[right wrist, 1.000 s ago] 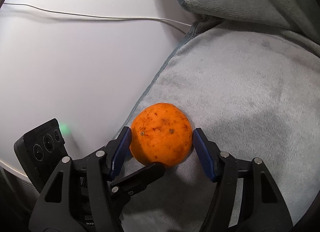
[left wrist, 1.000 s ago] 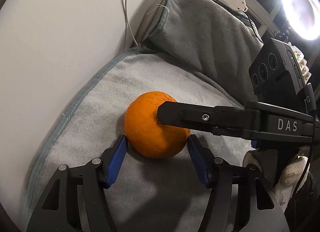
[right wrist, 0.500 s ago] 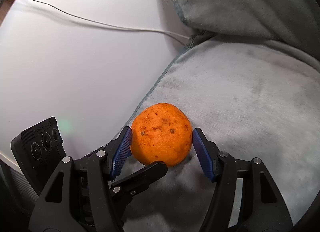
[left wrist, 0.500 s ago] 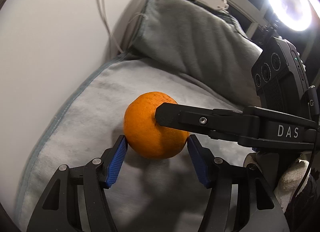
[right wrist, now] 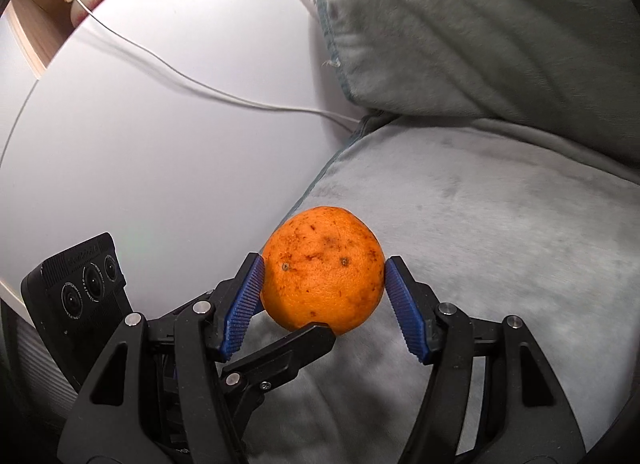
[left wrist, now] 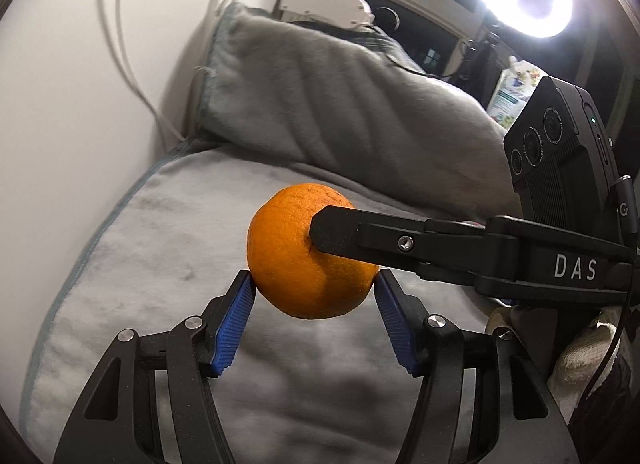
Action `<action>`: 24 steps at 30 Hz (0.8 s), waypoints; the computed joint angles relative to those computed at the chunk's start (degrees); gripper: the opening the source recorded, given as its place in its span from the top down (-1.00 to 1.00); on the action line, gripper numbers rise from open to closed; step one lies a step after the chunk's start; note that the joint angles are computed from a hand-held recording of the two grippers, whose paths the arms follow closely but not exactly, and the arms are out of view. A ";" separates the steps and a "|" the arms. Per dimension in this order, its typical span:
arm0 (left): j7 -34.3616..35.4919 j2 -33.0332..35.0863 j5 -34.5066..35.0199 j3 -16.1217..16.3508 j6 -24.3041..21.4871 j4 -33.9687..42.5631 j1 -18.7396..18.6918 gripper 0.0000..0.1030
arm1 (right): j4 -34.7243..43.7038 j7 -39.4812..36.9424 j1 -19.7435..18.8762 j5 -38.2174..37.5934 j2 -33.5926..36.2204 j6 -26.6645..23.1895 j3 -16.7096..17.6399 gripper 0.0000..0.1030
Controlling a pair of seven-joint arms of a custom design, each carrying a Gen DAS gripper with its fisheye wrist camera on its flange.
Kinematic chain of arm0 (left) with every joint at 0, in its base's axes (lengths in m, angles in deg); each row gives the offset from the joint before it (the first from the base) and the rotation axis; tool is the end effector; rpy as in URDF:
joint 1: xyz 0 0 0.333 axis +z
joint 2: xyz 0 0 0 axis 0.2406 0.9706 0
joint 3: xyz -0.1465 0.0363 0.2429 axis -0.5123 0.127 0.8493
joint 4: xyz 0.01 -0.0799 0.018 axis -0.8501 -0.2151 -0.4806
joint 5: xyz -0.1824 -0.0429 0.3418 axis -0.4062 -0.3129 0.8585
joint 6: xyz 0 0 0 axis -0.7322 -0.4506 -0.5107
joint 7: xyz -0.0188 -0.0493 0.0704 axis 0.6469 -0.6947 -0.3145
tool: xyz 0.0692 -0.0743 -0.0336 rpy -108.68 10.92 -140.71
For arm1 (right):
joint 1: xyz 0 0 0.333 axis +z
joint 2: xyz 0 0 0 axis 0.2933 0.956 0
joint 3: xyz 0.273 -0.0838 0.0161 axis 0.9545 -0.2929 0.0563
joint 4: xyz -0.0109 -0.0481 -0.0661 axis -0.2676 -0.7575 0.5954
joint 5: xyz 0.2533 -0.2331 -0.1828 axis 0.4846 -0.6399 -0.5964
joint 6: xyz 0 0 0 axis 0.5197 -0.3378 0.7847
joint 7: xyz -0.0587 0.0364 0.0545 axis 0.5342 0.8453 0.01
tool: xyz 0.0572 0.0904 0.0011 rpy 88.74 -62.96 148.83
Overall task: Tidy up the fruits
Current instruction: 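Lift and carry the tangerine in the right gripper over the plate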
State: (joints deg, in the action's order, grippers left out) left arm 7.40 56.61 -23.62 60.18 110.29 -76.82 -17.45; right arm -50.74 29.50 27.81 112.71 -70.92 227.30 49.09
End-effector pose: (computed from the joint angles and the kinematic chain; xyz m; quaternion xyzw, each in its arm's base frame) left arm 0.5607 -0.3919 0.3989 -0.5542 0.6963 -0.4427 0.1096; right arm 0.6189 0.2238 0.4289 -0.6921 0.5680 0.0237 0.4447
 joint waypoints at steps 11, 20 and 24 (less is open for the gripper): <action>5.69 2.94 -0.68 -7.50 -0.76 4.86 2.45 -0.20 | -11.04 -4.23 0.88 7.64 -9.59 4.68 -3.54 -0.27; 9.70 7.83 -0.83 -9.73 -4.38 13.43 0.91 -0.19 | -18.33 -6.99 2.43 11.79 -16.72 6.98 -8.39 -0.27; 11.08 10.64 -0.58 -10.11 -6.65 18.38 -0.35 -0.19 | -20.89 -8.02 2.78 12.83 -19.28 7.70 -10.40 -0.27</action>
